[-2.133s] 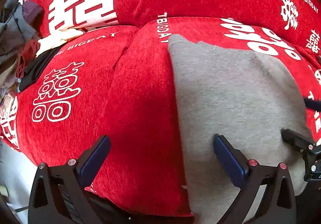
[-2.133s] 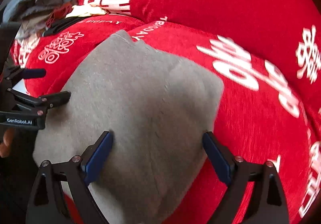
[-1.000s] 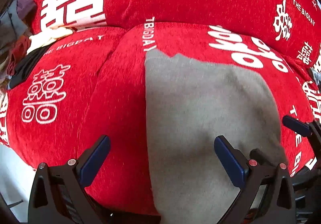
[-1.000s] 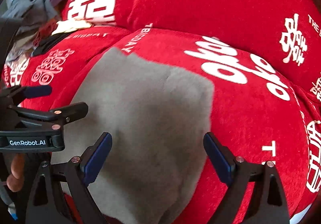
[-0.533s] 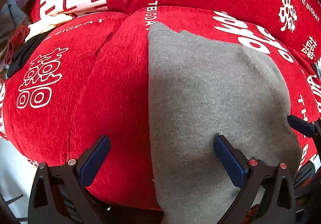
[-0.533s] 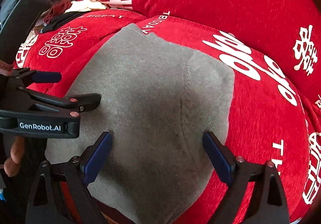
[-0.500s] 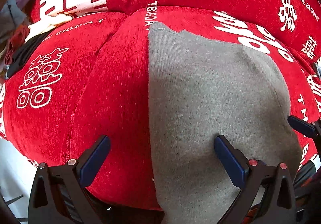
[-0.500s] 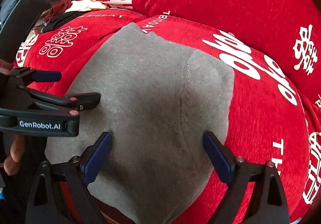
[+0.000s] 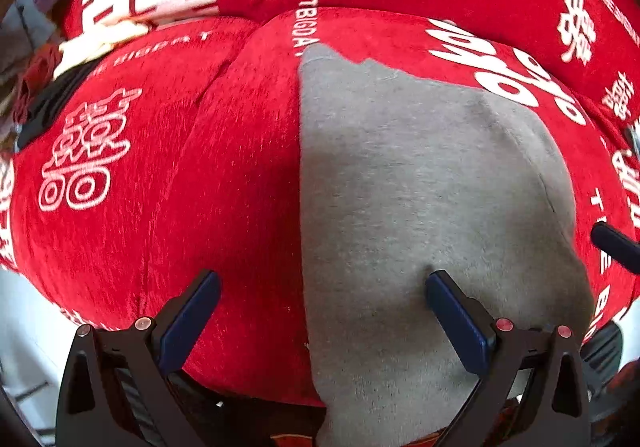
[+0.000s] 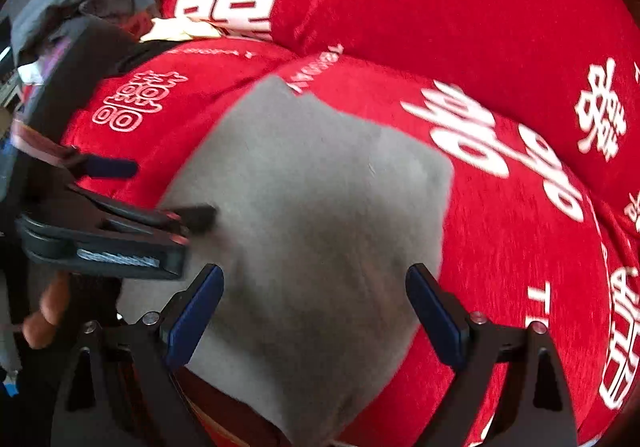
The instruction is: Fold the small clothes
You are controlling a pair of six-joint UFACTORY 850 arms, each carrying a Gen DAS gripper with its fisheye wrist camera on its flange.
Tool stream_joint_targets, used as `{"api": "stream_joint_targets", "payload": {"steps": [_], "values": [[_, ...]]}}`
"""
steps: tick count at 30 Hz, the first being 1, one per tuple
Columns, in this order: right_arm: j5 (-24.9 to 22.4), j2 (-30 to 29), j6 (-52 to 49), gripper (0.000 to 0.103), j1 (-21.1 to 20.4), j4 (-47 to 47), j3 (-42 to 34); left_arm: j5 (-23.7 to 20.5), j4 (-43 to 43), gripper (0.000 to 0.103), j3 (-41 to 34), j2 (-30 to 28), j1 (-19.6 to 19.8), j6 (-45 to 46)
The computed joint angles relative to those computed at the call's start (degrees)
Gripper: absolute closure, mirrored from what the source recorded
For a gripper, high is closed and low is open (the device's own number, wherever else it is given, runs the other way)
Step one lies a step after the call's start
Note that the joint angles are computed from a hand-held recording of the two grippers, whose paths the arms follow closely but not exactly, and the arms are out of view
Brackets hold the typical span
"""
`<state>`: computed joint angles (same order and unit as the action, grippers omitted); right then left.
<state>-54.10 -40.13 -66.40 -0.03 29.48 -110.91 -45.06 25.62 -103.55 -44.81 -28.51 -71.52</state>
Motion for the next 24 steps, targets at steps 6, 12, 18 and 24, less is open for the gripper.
{"api": "stream_joint_targets", "payload": {"steps": [6, 12, 18, 24], "values": [[1.6, -0.3, -2.1, 0.01, 0.7, 0.5, -0.1, 0.4, -0.4, 0.0, 0.5, 0.1, 0.5, 0.1], [-2.7, -3.0, -4.1, 0.01, 1.2, -2.3, -3.0, 0.1, -2.0, 0.0, -1.1, -1.1, 0.8, 2.3], [-3.6, -4.9, -5.0, 0.006, 1.4, -2.1, -4.5, -0.7, -1.3, 0.0, -2.3, -1.9, 0.6, 3.4], [-3.6, -5.0, -7.3, 0.006, 0.7, -0.9, -4.1, 1.8, -2.0, 0.0, -1.0, -1.5, 1.0, 3.7]]}}
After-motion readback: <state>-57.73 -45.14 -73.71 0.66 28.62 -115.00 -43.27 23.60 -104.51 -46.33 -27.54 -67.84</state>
